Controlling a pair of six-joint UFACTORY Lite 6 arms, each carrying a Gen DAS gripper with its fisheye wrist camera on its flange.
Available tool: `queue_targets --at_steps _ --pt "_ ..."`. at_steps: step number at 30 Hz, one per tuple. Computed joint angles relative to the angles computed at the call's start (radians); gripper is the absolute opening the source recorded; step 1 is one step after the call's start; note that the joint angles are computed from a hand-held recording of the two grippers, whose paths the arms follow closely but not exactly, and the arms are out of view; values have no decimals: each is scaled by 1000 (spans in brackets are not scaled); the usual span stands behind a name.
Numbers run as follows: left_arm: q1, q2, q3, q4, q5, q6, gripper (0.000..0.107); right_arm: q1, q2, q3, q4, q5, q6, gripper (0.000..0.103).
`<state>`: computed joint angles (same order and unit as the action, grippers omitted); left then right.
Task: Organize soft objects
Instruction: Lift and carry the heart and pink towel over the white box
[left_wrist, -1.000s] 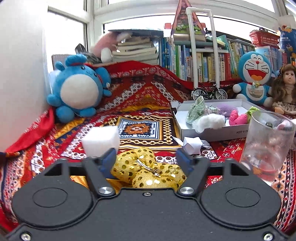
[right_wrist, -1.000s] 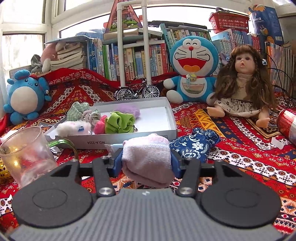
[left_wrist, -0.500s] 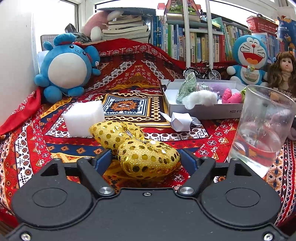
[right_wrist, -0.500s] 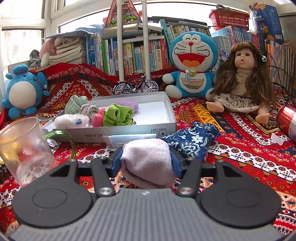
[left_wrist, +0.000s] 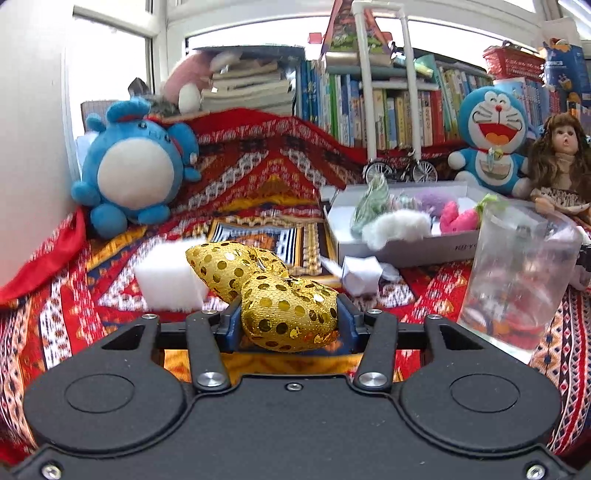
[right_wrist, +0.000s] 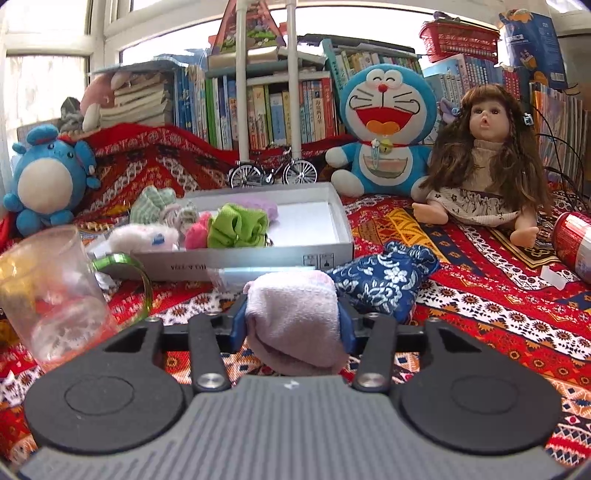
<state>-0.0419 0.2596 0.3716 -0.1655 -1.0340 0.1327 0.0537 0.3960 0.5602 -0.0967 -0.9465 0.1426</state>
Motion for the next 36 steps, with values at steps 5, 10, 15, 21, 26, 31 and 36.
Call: queue_targets --at_steps 5,10,15,21,26,31,36 --pt "56 -84 41 119 103 -50 47 -33 -49 -8 -56 2 59 50" --pt "129 -132 160 334 247 -219 47 -56 -81 34 -95 43 114 50" --pt "144 -85 333 521 330 -413 47 -71 -55 144 -151 108 190 51" --pt "118 91 608 740 477 -599 48 -81 24 317 -225 211 293 51" --pt "106 244 806 982 582 -837 48 -88 101 431 -273 267 370 51" --pt "75 349 909 1012 621 -873 49 -81 172 518 -293 313 407 51" --pt "47 422 994 1085 632 -949 49 -75 216 571 -304 341 423 51"
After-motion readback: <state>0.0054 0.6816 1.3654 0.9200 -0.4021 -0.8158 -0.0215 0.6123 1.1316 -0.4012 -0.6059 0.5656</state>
